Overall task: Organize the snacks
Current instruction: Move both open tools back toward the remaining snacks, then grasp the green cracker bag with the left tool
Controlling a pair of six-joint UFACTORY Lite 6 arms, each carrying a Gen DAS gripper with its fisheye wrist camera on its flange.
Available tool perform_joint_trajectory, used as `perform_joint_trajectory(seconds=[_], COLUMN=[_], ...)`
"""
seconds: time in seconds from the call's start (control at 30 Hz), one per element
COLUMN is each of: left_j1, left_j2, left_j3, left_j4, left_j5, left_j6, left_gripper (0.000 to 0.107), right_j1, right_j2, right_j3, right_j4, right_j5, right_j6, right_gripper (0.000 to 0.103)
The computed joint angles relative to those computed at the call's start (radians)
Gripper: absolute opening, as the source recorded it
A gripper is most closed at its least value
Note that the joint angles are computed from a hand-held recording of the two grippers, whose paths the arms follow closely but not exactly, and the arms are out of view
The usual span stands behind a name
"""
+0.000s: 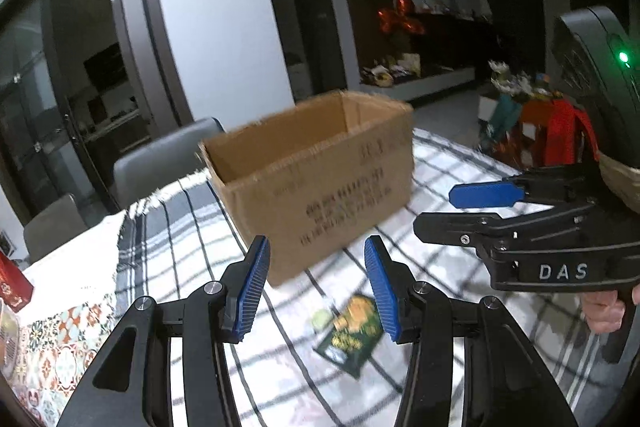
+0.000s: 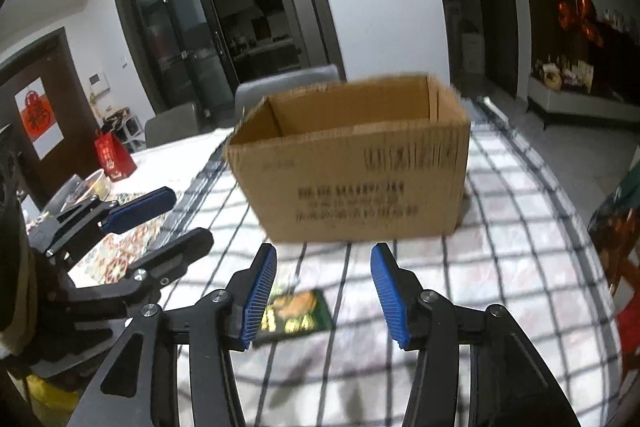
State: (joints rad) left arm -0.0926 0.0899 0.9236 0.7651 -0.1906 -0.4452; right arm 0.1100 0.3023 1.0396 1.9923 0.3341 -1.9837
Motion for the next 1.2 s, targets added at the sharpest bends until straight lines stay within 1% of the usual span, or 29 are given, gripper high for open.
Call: perform_joint_trajectory(seconds=[0.03, 0.13, 0.23, 0.3, 0.33, 0.43, 0.57, 0.7, 0.8, 0.83, 0.9, 1.03, 1.2], left_j1=[-0.003, 0.005, 0.021, 0.034, 0.037, 0.049, 0.062, 0.071, 0.073, 0.076, 0.079, 0.082, 0.089], left_j2=[-0.003, 0.006, 0.034, 0.056, 0.067, 0.113, 0.191, 0.268, 0.327, 0.353, 0.396, 0.456, 0.504], left_j3=[-0.013, -0.047, -0.048, -0.05, -0.056, -0.035, 0.015, 0.063, 0.111, 0.135, 0.178, 0.239, 0.292], left_j4=[-0.007, 0.047, 0.166, 0.217, 0.228, 0.332, 0.514, 0.57, 0.619, 0.658, 0.73, 0.817, 0.933], left_j5=[-0.001, -0.017, -0.026, -0.037, -0.044, -0.058, -0.08, -0.094, -0.102, -0.108, -0.115, -0.128, -0.16], left_j6=[0.011, -0.01, -0.095, -0.115, -0.109, -0.173, -0.305, -0.333, -0.374, -0.41, -0.485, -0.584, -0.708], left_gripper=[0.048, 0.048, 0.049, 0.049, 0.049, 0.05, 0.052, 0.052, 0.052, 0.052, 0.052, 0.052, 0.052], right_j1=[0.002, 0.005, 0.015, 0.028, 0.029, 0.037, 0.06, 0.076, 0.081, 0.083, 0.085, 0.088, 0.088], right_j2=[0.006, 0.032, 0.05, 0.065, 0.07, 0.102, 0.141, 0.181, 0.198, 0.207, 0.218, 0.234, 0.246], right_j3=[-0.012, -0.037, -0.067, -0.079, -0.082, -0.085, -0.079, -0.059, -0.049, -0.041, -0.029, -0.017, -0.008], right_j4=[0.018, 0.06, 0.151, 0.225, 0.229, 0.239, 0.312, 0.398, 0.454, 0.471, 0.487, 0.536, 0.518], right_j5=[-0.003, -0.008, -0.023, -0.037, -0.039, -0.043, -0.059, -0.074, -0.083, -0.088, -0.095, -0.099, -0.097], right_j6=[-0.01, -0.022, -0.093, -0.14, -0.135, -0.109, -0.148, -0.217, -0.265, -0.28, -0.292, -0.34, -0.319], right_gripper=[0.05, 0.05, 0.05, 0.05, 0.05, 0.05, 0.05, 0.05, 0.05, 0.05, 0.05, 0.05, 0.05])
